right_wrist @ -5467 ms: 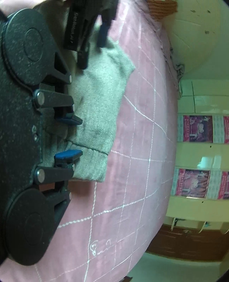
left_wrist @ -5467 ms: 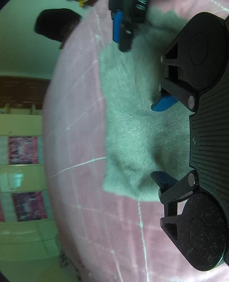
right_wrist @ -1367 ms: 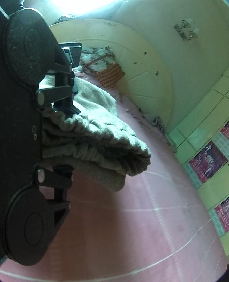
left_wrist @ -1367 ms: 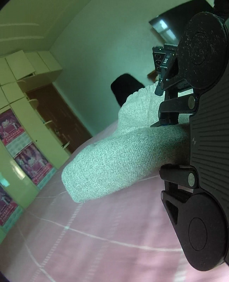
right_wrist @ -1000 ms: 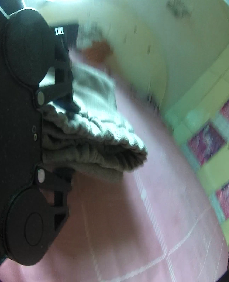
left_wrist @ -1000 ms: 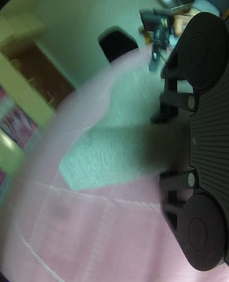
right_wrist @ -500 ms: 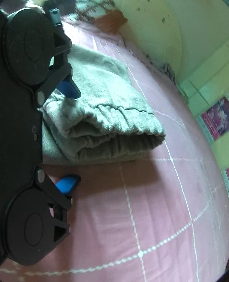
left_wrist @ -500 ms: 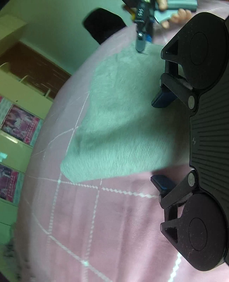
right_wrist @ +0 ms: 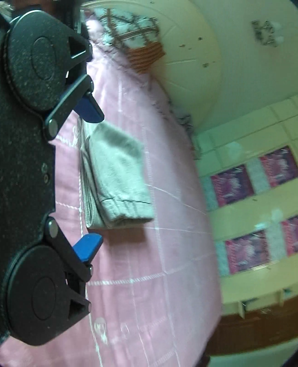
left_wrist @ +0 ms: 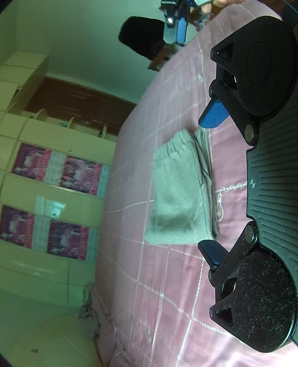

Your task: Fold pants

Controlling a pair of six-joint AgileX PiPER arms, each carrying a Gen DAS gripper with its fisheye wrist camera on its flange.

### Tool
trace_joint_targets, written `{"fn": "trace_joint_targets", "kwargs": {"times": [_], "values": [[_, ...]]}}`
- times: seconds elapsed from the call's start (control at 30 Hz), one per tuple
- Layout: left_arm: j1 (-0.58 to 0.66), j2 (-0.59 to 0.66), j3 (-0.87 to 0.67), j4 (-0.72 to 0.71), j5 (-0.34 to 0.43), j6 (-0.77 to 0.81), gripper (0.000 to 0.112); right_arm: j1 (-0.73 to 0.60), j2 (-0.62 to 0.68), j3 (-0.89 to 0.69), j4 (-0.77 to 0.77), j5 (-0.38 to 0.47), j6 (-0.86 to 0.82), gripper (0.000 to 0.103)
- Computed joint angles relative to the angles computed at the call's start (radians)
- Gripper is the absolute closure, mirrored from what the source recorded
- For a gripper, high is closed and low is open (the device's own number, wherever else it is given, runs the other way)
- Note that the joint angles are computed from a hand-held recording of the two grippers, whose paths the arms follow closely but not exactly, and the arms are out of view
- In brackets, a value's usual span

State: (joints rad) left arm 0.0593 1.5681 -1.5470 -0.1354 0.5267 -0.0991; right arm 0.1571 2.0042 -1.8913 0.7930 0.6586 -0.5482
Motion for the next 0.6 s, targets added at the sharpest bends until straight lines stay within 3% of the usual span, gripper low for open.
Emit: {"fn": "trace_joint_targets", "kwargs": {"times": [0.13, 0.2, 0.27, 0.37, 0.6], "values": [[-0.049, -0.176, 0.156, 0.193, -0.026, -0.169, 0.010, 0.017, -0.246, 0.297, 0.093, -0.169, -0.115, 0.000], [-0.084, -0.235, 0.195, 0.310, -0.009, -0.274, 0.010, 0.024, -0.349, 0.424, 0.176, -0.235, -0.220, 0.001], [-0.115, -0.290, 0.236, 0.386, 0.008, -0.354, 0.010, 0.050, -0.417, 0.512, 0.161, -0.310, -0.236, 0.000], [-0.158, -0.349, 0.270, 0.437, 0.057, -0.413, 0.010, 0.099, -0.504, 0.628, 0.012, -0.403, -0.109, 0.000], [-0.244, -0.398, 0.308, 0.555, 0.123, -0.538, 0.010, 0.140, -0.618, 0.753, -0.280, -0.409, 0.193, 0.000]]}}
